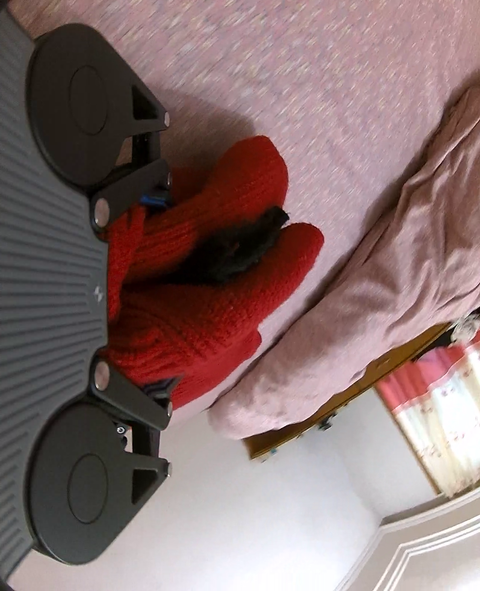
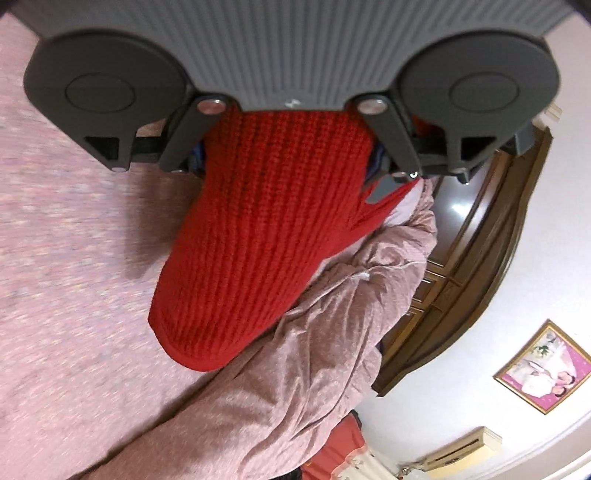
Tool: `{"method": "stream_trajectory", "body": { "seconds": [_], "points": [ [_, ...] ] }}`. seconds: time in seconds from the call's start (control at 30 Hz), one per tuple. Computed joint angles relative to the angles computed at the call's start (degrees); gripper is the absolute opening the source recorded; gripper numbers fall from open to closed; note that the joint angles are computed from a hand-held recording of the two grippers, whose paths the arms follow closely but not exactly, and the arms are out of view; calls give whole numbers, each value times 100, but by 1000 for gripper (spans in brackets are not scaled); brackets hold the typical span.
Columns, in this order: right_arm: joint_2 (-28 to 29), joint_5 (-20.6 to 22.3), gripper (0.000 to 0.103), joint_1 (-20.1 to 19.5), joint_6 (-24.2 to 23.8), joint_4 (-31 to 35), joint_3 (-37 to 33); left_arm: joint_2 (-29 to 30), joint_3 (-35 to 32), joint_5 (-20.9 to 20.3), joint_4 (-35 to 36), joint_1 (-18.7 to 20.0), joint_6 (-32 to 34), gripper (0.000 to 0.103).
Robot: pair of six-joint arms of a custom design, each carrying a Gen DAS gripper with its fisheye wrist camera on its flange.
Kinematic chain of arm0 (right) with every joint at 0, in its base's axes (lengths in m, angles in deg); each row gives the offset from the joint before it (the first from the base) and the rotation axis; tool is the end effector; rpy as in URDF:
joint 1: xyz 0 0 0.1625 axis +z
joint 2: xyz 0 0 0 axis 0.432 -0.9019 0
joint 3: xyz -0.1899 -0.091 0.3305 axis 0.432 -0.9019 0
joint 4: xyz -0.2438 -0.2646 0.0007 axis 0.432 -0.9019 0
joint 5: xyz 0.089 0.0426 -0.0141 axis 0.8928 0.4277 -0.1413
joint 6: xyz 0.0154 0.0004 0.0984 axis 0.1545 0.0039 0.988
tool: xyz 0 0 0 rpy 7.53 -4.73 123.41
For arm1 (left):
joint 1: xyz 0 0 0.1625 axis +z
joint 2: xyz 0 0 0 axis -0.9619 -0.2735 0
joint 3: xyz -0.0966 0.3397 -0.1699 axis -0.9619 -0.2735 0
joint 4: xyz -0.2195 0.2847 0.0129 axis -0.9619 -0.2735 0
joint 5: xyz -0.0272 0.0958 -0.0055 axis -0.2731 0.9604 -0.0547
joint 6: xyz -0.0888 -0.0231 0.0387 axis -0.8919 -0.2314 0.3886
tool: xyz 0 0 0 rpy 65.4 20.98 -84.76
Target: Fold small clothes
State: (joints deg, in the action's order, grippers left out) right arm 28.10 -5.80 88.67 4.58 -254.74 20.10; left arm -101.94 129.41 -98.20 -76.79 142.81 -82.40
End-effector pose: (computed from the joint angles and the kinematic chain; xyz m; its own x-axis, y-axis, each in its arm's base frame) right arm 0.4072 -0.5879 0.0810 -0.9723 -0.2127 -0.0971 -0.1230 0.8185 -0.5612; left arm -0.0464 -0.5550 0.4058 -0.9973 -0.0350 0.0646 -0.0714 0.6690 -0.7398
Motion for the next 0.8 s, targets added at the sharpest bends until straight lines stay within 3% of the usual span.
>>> {"method": "stream_trajectory", "body": {
  "seconds": [0.27, 0.43, 0.6, 0.8],
  "points": [
    [-747, -467, 77, -203, -22, -153, 1168, 115, 556, -123, 94, -126, -173, 80],
    [-706, -729, 78, -358, 151, -520, 1620, 150, 874, 543, 141, -272, 224, 81],
    [-599, -715, 84, -431, 129, -1164, 1932, 110, 1025, 737, 52, -344, 385, 82],
    [-792, -1068, 85, -270, 209, -1200, 2082, 1, 866, 1207, 373, -596, 383, 82]
  ]
}}
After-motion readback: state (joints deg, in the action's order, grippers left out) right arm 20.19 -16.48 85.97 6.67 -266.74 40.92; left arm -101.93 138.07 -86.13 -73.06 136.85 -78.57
